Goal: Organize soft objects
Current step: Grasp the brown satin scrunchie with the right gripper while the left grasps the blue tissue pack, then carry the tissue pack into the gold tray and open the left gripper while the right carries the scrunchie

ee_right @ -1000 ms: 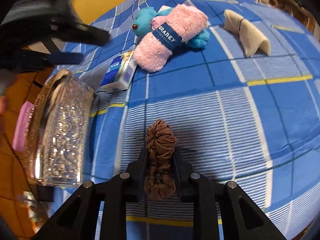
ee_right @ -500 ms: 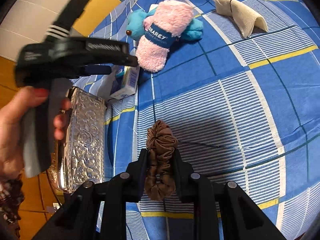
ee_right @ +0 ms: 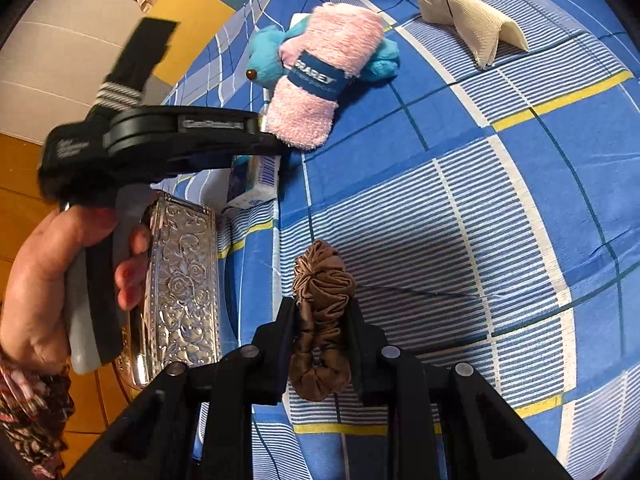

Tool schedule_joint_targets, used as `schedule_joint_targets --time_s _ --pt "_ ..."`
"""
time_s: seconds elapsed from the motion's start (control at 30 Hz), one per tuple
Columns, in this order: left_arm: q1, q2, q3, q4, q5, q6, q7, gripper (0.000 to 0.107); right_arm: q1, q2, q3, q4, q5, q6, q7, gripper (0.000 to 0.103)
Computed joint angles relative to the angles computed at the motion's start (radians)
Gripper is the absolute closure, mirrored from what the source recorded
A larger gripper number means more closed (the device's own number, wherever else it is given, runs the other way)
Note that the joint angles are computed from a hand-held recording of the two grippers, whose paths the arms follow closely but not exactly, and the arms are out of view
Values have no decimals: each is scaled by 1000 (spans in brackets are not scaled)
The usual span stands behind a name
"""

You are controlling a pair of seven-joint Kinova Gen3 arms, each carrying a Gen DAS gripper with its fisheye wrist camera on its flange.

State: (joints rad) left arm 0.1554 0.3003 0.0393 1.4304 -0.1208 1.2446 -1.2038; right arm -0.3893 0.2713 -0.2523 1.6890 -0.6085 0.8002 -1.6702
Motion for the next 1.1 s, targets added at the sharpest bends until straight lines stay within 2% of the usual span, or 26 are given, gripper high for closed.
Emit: schedule_joint_targets --time_s 0.1,0.2,0.27,0.3,0.43,0.53,0.6,0.7,0.83,0.9,0.97,1.1 --pt "-10 -80 -19 37 61 -45 -16 54 4 -7 8 -3 11 8 -6 78" --pt "74 -168 -149 75 161 -100 -69 54 3 -4 12 -6 18 7 -19 78" --pt "94 -232 -186 108 242 -129 -112 54 -8 -9 19 -7 47 6 -41 78" --pt "77 -270 -182 135 282 -147 -133 54 -12 -11 20 -6 55 2 -50 78" --pt "-85 -401 -100 226 438 -169 -271 54 -27 -1 24 -9 102 -15 -77 78" --pt "-145 -507 -77 278 517 -161 -323 54 -20 1 14 -3 96 -32 -59 78" --pt "-158 -578 -96 306 549 -150 -356 54 -29 -2 8 10 104 -65 -52 78" --pt "-138 -697 -157 345 550 -124 -380 54 -47 -32 1 33 133 -131 -35 78" --pt "-142 -846 -239 375 495 -69 -404 54 -59 -79 -18 84 123 -229 -3 78" --pt "-137 -907 -307 375 456 -17 -404 54 -55 -91 -26 106 94 -265 22 78" --pt "-158 -962 -387 384 434 31 -420 54 -19 -106 -65 138 36 -308 59 78" --pt "-165 -1036 -534 401 340 97 -439 54 -85 -165 -22 181 84 -365 -26 78"
